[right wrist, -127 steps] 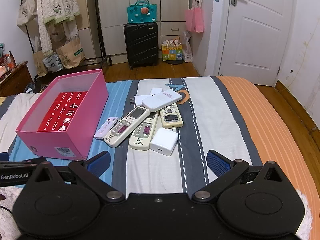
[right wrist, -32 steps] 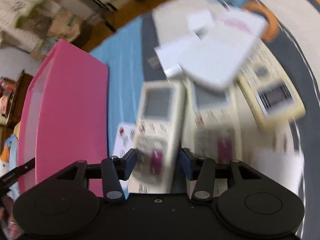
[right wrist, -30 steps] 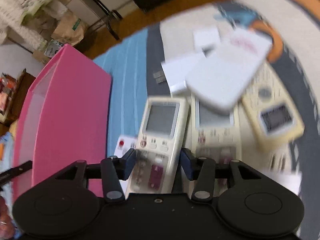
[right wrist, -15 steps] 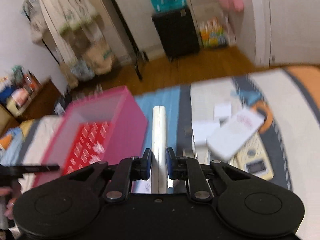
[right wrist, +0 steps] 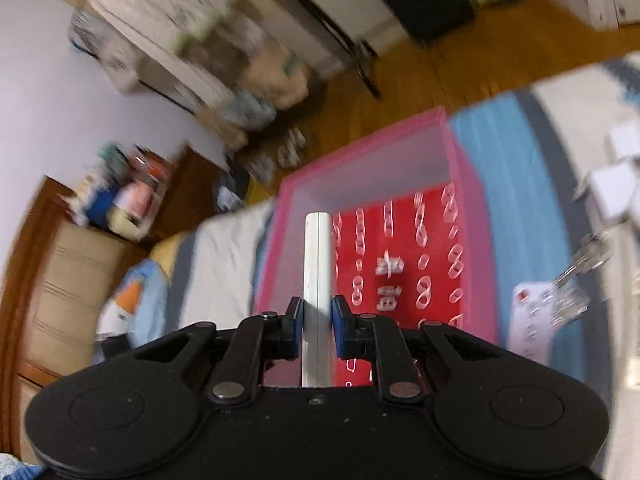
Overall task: Organize rigid objects
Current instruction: 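Grasp a white remote with the right tool and lift it toward the box, then lower the white remote into the box and open the right tool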
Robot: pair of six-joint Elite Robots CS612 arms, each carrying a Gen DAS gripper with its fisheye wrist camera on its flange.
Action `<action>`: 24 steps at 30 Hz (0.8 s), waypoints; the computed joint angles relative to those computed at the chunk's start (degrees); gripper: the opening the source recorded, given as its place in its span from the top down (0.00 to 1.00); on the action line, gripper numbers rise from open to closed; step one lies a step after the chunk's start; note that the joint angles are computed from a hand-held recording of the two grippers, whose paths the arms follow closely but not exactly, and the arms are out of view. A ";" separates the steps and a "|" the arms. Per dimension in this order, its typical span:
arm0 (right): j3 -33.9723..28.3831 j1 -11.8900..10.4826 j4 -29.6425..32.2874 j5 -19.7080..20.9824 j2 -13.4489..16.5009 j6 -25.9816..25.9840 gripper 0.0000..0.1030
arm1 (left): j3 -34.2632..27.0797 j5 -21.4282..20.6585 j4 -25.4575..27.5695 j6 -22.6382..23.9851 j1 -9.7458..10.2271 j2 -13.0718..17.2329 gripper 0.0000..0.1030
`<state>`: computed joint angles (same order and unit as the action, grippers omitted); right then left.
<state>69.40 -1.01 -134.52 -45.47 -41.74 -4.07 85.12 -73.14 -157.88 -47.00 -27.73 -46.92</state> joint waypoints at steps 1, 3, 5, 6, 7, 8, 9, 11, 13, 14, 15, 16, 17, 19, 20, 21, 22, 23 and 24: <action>-0.52 0.71 0.22 -0.75 0.66 0.87 0.82 | 0.01 -0.17 -0.11 -0.11 0.05 0.01 0.95; -1.50 1.80 -0.02 -1.24 1.82 3.52 0.82 | 0.10 -0.50 -0.37 -0.34 0.14 -0.02 0.94; -1.99 2.53 -0.72 -1.31 2.53 5.50 0.82 | 0.20 -0.61 -0.65 -0.20 0.18 0.01 0.94; -2.53 2.84 -0.61 -1.13 3.06 6.39 0.81 | 0.23 -0.61 -0.77 -0.08 0.18 0.02 0.94; -3.21 3.00 0.02 -1.39 3.41 6.61 0.79 | 0.25 -0.61 -0.87 0.13 0.18 0.02 0.94; -3.86 3.17 -0.37 -2.51 3.91 7.20 0.78 | 0.22 -0.62 -0.81 0.23 0.18 0.04 0.94; -3.89 3.27 -0.57 -3.98 3.73 6.35 0.75 | 0.18 -0.72 -0.52 0.13 0.21 0.09 0.95; -3.57 3.05 -0.72 -5.83 2.96 2.91 0.69 | 0.29 -0.84 -0.82 0.13 0.26 0.03 0.95; -2.88 2.22 0.65 -6.74 1.48 -1.70 0.69 | 0.24 -0.77 -0.69 0.02 0.18 0.03 0.94; -2.56 1.65 1.30 -6.75 0.78 -3.60 0.69 | 0.17 -0.68 -0.57 0.01 0.15 0.05 0.94; -2.12 1.08 1.86 -6.95 -0.03 -5.70 0.69 | 0.11 -0.64 -0.44 -0.02 0.13 0.05 0.94; -1.53 0.43 2.03 -7.21 -0.91 -7.60 0.69 | 0.10 -0.70 -0.40 -0.21 0.14 0.04 0.94; -1.39 -0.13 2.03 -7.34 -1.32 -8.66 0.69 | 0.06 -0.79 -0.34 -0.38 0.16 0.04 0.94; -0.65 -1.51 2.13 -7.96 -2.51 -10.60 0.69 | -0.09 -0.80 -0.06 -0.50 0.16 0.08 0.94; -0.59 -2.16 2.59 -8.13 -2.80 -11.39 0.69 | -0.05 -0.79 -0.06 -0.44 0.16 0.05 0.94; -0.58 -2.80 3.41 -8.37 -3.02 -12.41 0.69 | -0.08 -0.79 0.02 -0.34 0.17 0.05 0.94; -0.82 -3.24 4.56 -9.20 -3.07 -13.30 0.69 | -0.14 -0.73 0.20 -0.38 0.15 0.04 0.94; -1.11 -3.61 5.91 -10.54 -3.06 -14.00 0.68 | -0.18 -0.74 0.28 -0.42 0.16 0.05 0.94; -1.47 -3.88 7.42 -11.73 -2.88 -14.63 0.68 | -0.18 -0.71 0.33 -0.31 0.17 0.06 0.94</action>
<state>67.93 -4.89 -127.10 -57.19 -44.62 -18.70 84.94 -73.85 -157.55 -47.31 -27.56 -46.86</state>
